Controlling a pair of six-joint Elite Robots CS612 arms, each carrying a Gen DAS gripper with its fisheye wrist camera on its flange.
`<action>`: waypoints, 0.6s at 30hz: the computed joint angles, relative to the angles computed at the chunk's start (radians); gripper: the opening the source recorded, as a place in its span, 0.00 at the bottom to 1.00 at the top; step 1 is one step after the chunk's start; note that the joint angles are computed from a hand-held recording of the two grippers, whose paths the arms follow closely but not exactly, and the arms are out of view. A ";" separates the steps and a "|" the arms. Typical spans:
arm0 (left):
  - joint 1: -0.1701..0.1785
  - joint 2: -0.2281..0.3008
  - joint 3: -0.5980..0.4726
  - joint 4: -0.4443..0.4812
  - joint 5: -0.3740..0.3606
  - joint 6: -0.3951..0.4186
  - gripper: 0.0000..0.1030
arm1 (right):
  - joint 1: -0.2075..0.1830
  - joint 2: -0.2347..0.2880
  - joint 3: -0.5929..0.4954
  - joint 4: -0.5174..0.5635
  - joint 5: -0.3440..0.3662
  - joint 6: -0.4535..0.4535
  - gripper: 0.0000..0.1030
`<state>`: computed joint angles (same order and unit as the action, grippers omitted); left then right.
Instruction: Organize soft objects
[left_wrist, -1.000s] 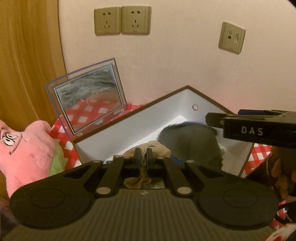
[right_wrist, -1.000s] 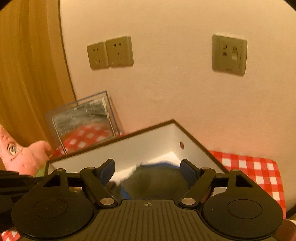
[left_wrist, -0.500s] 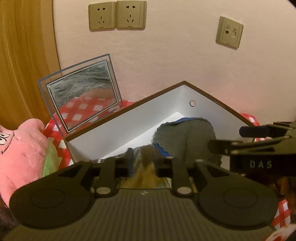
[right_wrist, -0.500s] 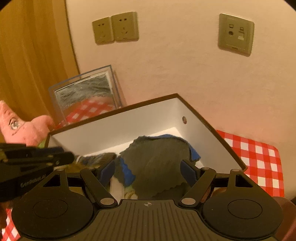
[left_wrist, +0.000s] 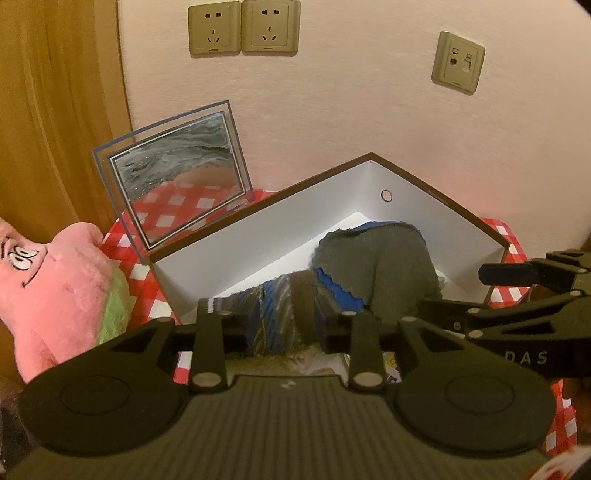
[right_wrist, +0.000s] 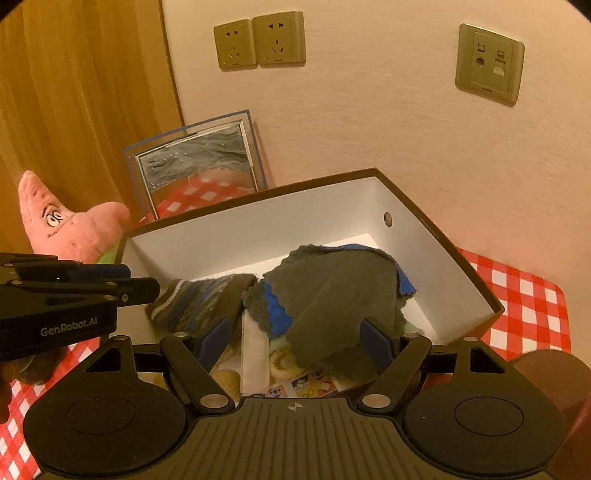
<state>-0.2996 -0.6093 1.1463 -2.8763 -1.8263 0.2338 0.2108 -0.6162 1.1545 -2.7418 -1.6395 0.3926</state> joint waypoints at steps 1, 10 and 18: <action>0.001 -0.004 0.006 -0.001 0.001 0.000 0.28 | 0.001 -0.003 0.005 -0.003 0.001 0.001 0.75; 0.006 -0.063 0.093 -0.059 0.004 -0.017 0.35 | 0.011 -0.052 0.080 -0.092 0.025 -0.004 0.75; 0.009 -0.144 0.235 -0.148 -0.020 -0.010 0.45 | 0.024 -0.135 0.223 -0.226 0.049 0.032 0.75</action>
<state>-0.2902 -0.7536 1.3812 -3.0244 -1.8461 0.2237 0.2351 -0.7515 1.3776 -2.9673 -1.5904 0.4246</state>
